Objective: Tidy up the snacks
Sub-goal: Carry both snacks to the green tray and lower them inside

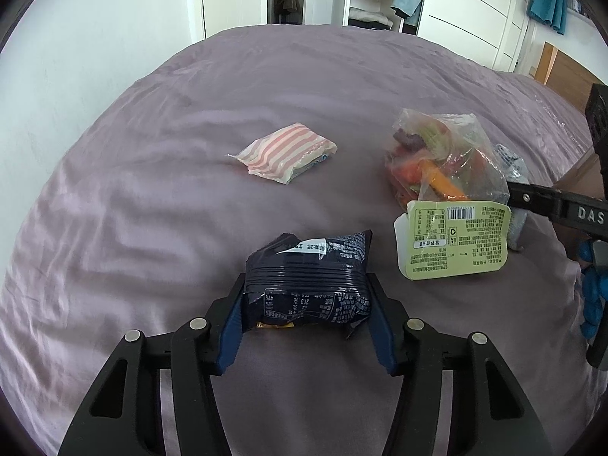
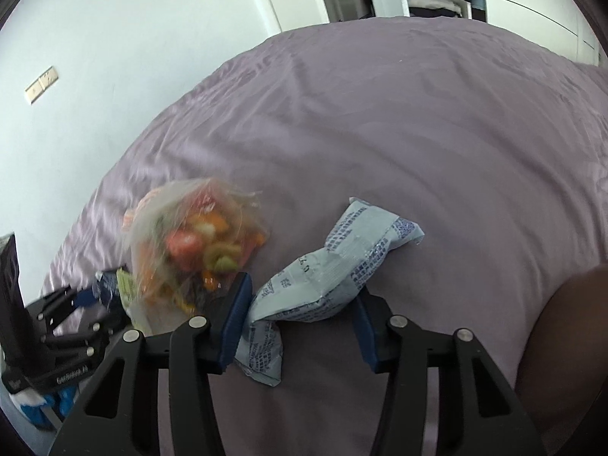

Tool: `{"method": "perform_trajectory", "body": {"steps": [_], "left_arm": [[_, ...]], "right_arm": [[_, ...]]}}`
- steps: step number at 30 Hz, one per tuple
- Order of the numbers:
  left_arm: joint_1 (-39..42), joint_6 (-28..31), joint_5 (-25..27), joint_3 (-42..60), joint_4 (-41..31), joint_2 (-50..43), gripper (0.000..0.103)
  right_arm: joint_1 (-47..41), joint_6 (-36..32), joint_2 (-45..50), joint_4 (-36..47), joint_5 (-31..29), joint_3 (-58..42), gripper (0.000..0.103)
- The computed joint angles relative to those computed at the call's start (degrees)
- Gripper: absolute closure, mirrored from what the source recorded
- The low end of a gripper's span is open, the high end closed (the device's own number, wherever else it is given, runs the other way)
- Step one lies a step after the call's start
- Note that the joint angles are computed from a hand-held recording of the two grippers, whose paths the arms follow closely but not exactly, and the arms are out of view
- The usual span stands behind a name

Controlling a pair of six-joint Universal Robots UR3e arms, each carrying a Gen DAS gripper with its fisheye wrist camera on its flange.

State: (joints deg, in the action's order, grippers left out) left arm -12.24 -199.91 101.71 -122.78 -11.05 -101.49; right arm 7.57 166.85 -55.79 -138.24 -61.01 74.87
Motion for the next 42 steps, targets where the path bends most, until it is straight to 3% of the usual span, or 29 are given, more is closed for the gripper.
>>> {"method": "perform_trajectory", "body": {"steps": [16, 23, 32, 42], "left_arm": [[-0.54, -2.08, -0.01, -0.22, -6.19, 6.99, 0.053], [-3.31, -4.2, 2.65, -0.04, -11.68, 11.87, 0.053], [-12.06, -11.42, 8.12, 3.24, -20.69, 16.42, 0.053], [-24.63, -19.66, 16.22, 10.96, -29.47, 13.97, 0.053]], "right_arm": [[-4.38, -6.3, -16.68, 0.13, 6.61, 18.26, 0.063], [-5.79, -9.22, -25.98, 3.3, 8.57, 26.84, 0.063], [-9.14, -14.55, -40.97, 11.93, 9.25, 36.92, 0.063], [-14.74, -20.79, -54.64, 24.66, 9.78, 41.49, 0.063]]}}
